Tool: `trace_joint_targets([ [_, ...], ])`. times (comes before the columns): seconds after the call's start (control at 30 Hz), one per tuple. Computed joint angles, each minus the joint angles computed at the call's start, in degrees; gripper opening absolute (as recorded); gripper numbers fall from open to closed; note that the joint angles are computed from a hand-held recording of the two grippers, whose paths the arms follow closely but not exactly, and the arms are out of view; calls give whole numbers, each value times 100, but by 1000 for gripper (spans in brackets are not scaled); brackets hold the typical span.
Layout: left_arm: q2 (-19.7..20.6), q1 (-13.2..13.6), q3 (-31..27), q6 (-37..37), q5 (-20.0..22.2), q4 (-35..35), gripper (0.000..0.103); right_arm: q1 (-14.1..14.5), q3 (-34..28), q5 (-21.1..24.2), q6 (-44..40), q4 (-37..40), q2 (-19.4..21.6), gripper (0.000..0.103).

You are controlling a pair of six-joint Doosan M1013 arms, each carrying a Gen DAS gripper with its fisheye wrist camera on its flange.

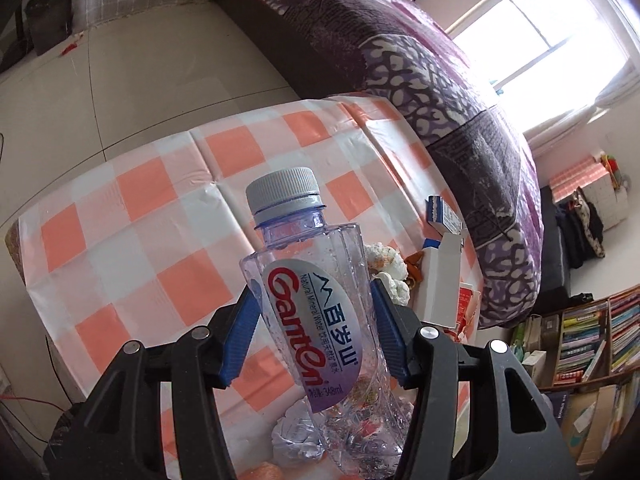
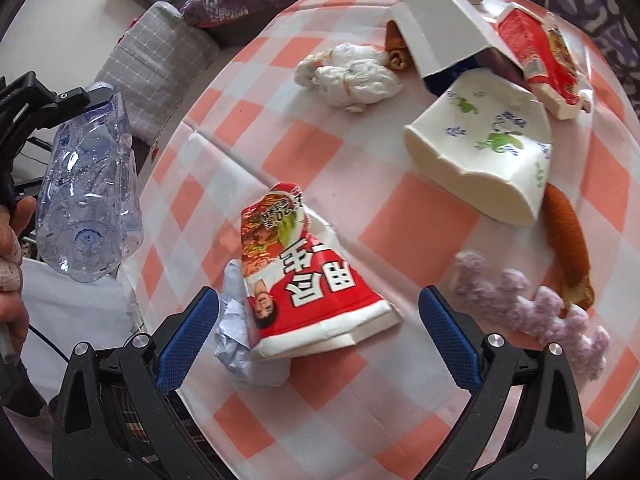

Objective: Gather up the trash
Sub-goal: 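Grasp the red noodle cup with the right gripper while the left gripper lifts the bottle, then drop the noodle cup in the bin with right gripper while left gripper releases the bottle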

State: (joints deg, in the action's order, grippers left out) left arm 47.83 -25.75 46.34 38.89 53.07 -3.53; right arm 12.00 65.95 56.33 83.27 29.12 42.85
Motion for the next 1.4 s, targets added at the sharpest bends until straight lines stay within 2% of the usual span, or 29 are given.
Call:
trace_joint_targets([
  [0.1, -10, 10, 27, -20, 11, 68, 55, -8, -254, 230, 50, 131, 201, 96],
  [0.13, -40, 10, 82, -19, -7, 98, 55, -28, -292, 237, 41, 235, 240, 90],
  [0.17, -56, 14, 110, -12, -17, 111, 55, -51, -328, 249, 32, 319, 273, 73],
  [0.2, -66, 18, 130, -3, -26, 117, 55, -79, -395, 312, 24, 407, 324, 66],
  [0.23, -84, 19, 164, -3, -43, 123, 55, -120, -442, 361, -35, 571, 365, 65],
  [0.33, -93, 19, 186, -10, -78, 129, 55, -154, -393, 94, -98, 669, 320, 58],
  [0.37, -92, 17, 185, -6, -96, 134, 55, -162, -399, 19, -92, 655, 312, 46],
  [0.5, -127, -37, 229, 58, -236, 262, 55, -217, -369, -300, -1, 603, 236, 46],
  [0.7, -142, -233, 190, -46, -404, 989, 55, -179, 76, -1212, 78, 437, -174, 45],
  [0.8, -138, -317, 161, -54, -531, 1178, 55, -74, 308, -1753, 348, 162, -366, 45],
  [0.93, -93, -443, 56, -55, -624, 1429, 55, -102, 808, -2320, 593, -238, -745, 45],
  [1.07, 4, -554, -112, 78, -635, 1457, 55, -227, 1105, -2609, 1042, -756, -1004, 46],
  [1.2, 102, -651, -260, 260, -589, 1345, 55, -391, 1428, -2708, 1803, -1355, -1239, 46],
  [1.4, 280, -807, -549, 538, -465, 1204, 55, -712, 1739, -2416, 2834, -2129, -1488, 47],
])
